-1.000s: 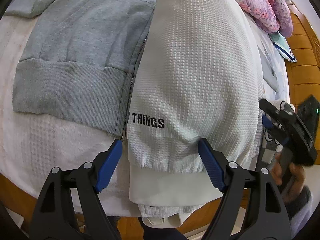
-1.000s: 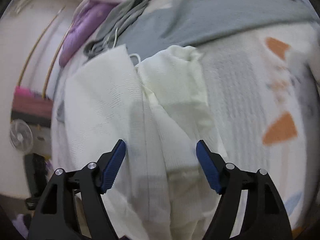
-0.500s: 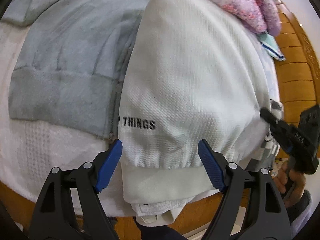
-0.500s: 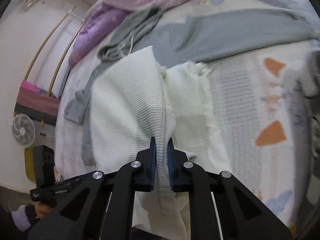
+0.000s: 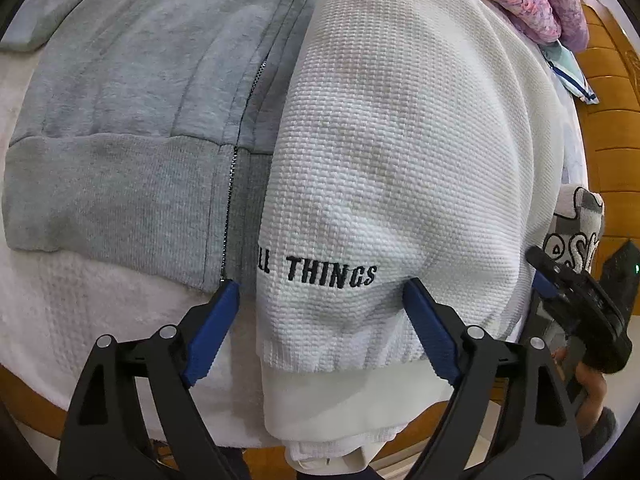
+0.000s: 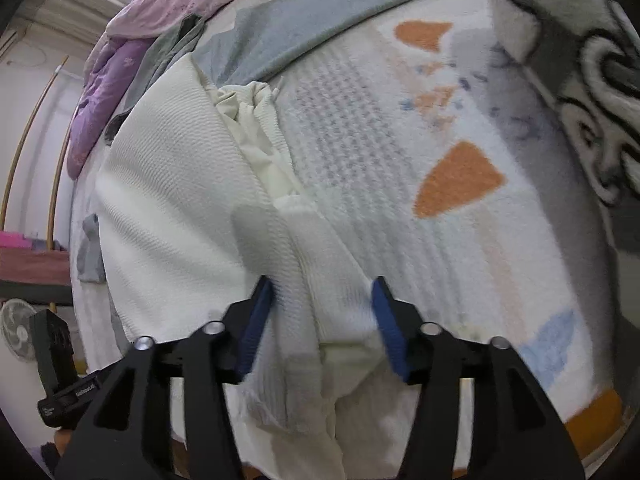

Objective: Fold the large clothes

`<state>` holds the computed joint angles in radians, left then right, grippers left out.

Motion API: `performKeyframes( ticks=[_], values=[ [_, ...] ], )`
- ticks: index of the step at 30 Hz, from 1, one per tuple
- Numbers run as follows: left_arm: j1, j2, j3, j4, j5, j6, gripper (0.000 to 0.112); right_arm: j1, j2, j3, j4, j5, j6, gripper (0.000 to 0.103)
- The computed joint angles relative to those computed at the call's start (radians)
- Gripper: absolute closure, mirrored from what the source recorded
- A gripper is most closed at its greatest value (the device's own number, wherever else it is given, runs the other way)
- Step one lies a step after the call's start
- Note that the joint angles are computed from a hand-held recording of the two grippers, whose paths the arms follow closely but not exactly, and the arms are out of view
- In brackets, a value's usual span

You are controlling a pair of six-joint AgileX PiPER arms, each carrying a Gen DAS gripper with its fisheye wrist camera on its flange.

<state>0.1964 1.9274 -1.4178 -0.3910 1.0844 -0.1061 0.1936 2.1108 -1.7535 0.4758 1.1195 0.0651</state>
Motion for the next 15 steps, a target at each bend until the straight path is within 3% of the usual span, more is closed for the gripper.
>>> performKeyframes(
  ticks=[4, 10, 15],
  values=[
    [0.03, -0.028, 0.051, -0.042, 0.0, 0.01, 0.028, -0.059, -0.074, 0.157, 0.127, 0.0, 0.0, 0.033],
    [0.023, -0.076, 0.159, -0.058, -0.028, 0.055, 0.028, -0.147, -0.124, 0.441, 0.42, -0.011, -0.122, 0.033],
    [0.046, -0.083, 0.192, -0.096, -0.021, 0.052, 0.028, -0.14, -0.053, 0.459, 0.569, 0.012, -0.249, 0.031]
  ],
)
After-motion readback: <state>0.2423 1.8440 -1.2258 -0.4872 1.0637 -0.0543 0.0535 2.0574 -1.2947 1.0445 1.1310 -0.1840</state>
